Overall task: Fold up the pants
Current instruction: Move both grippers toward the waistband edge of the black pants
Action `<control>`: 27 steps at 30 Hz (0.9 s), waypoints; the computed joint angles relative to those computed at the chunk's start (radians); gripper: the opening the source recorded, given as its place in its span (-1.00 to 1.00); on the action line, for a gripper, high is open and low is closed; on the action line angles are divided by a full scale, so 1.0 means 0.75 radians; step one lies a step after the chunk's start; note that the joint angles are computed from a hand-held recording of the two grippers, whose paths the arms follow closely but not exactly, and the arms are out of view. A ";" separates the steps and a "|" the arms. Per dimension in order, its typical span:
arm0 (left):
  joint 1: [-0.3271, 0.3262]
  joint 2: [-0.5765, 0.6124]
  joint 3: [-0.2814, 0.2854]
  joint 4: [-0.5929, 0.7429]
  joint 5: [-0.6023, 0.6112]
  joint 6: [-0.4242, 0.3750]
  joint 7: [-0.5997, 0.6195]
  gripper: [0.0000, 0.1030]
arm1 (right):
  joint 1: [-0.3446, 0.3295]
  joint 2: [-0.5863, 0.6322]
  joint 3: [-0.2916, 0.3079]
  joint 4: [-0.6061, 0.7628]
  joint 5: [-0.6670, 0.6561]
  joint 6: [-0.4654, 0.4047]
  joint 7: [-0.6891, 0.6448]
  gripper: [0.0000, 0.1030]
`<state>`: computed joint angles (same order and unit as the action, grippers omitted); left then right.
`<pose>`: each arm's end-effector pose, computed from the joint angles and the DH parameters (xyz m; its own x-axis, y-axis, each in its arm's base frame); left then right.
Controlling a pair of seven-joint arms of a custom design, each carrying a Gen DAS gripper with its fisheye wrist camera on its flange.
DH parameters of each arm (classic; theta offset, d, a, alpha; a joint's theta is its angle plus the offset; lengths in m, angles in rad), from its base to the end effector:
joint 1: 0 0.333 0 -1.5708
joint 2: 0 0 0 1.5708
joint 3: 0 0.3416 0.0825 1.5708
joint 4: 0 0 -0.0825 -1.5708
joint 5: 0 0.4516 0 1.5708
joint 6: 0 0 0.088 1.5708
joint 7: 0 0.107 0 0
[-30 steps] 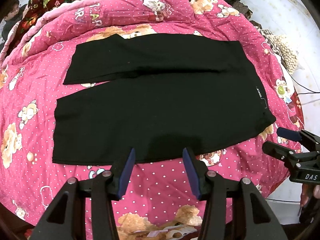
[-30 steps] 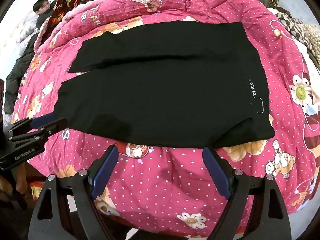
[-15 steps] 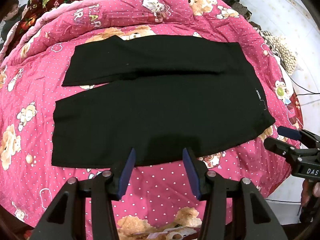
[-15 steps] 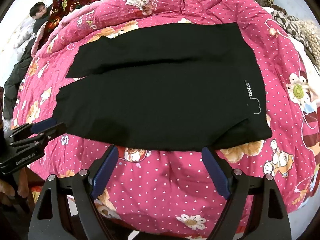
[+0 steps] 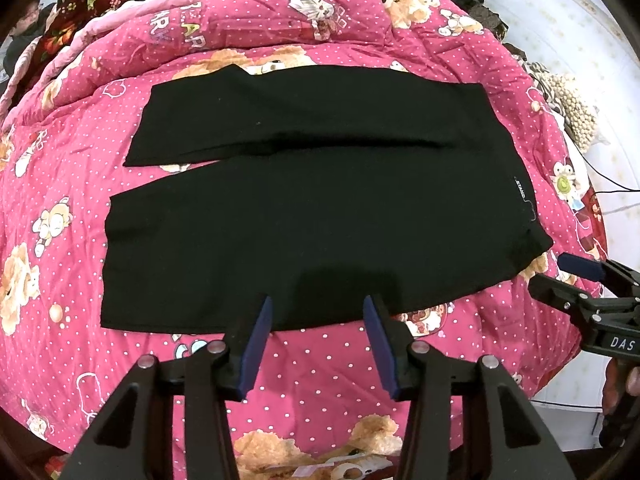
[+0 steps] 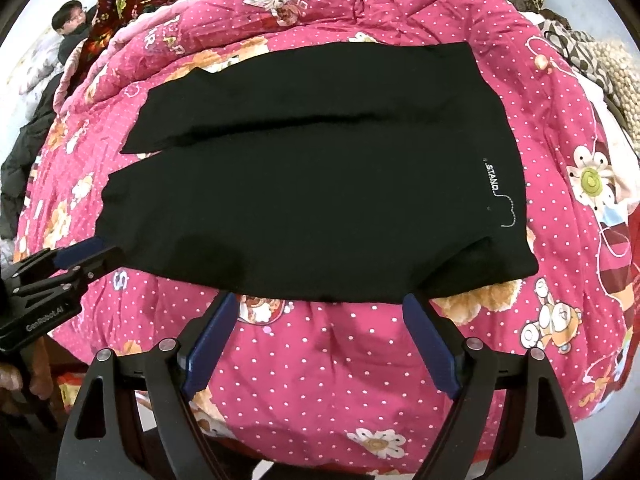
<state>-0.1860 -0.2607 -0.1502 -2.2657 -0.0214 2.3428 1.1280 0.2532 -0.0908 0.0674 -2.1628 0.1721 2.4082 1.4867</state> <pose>0.5227 -0.1867 0.4957 0.0969 -0.9876 0.1236 -0.9432 -0.1308 -0.3054 0.5739 0.1924 0.4640 0.3097 -0.9436 -0.1167 -0.9077 -0.2569 -0.3318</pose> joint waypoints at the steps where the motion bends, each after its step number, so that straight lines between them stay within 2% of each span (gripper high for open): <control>1: -0.001 0.001 0.000 0.001 -0.002 0.000 0.003 -0.03 | 0.001 0.000 0.000 0.001 -0.001 -0.002 -0.001 0.64; 27: 0.009 0.037 -0.006 0.027 0.011 -0.033 -0.008 -0.03 | 0.006 0.031 -0.003 0.026 0.031 -0.028 -0.046 0.64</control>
<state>-0.1792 -0.2329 -0.1549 -2.2454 -0.0134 2.3178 1.1218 0.2581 -0.0674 0.0653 -2.1436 0.1950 2.3872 1.4522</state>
